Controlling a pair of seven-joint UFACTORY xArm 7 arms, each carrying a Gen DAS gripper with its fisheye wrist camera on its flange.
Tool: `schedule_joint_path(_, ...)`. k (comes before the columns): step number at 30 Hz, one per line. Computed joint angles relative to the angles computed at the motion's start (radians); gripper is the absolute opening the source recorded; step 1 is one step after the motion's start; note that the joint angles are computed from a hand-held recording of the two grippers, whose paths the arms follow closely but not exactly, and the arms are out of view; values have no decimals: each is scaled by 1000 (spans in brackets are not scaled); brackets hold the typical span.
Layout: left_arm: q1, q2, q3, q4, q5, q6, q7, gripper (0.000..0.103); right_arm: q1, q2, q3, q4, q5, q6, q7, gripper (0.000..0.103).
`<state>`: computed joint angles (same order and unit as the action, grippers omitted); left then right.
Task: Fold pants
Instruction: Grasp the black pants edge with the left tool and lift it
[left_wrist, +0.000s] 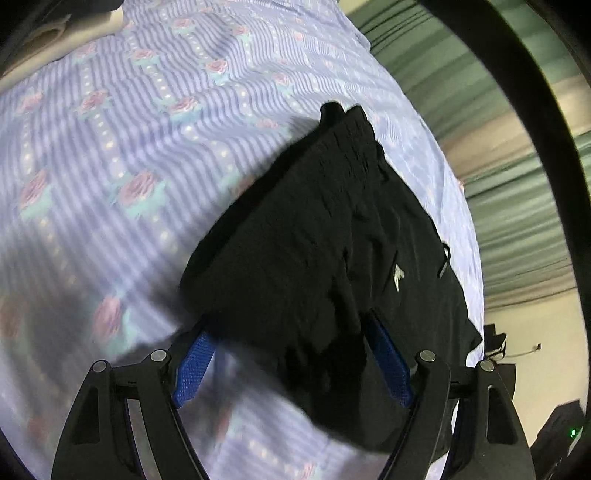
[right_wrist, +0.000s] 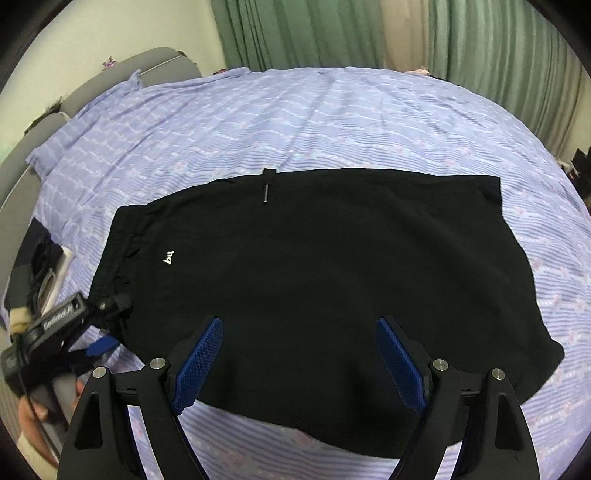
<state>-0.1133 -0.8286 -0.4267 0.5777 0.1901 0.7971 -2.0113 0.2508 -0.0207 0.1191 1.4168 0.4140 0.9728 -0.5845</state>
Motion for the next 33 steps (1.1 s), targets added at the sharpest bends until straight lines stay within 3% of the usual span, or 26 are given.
schedule_joint_path(8, 91, 17, -29, -24, 55, -81, -93, 81, 11, 27, 12, 12, -1, -4, 12, 85)
schedule_joint_path(10, 97, 45, -28, -3, 64, -77, -94, 63, 11, 34, 13, 20, -2, 5, 13, 85)
schedule_joint_path(11, 95, 61, -15, 12, 71, -75, -75, 42, 10, 36, 13, 23, 1, 7, 10, 85)
schedule_joint_path(14, 69, 46, 7, 21, 77, -46, -32, 35, 8, 30, 13, 18, 6, -1, -4, 84)
schedule_joint_path(16, 63, 74, 9, 86, 90, 29, 28, 33, 7, 27, 12, 18, 8, -6, -11, 82)
schedule_joint_path(19, 62, 189, -9, 279, 147, 225, 179, 31, 2, 26, 7, 30, 19, 2, -21, 80)
schedule_joint_path(24, 52, 467, -87, 669, 348, 529, 418, 29, -20, 28, -9, 68, 38, 3, -27, 80)
schedule_joint_path(30, -32, 830, -198, 1107, 662, 795, 598, 28, -74, 41, -40, 132, 60, 0, -20, 80)
schedule_joint_path(33, -124, 999, -196, 1296, 792, 834, 676, 27, -103, 46, -54, 152, 52, -9, -11, 80)
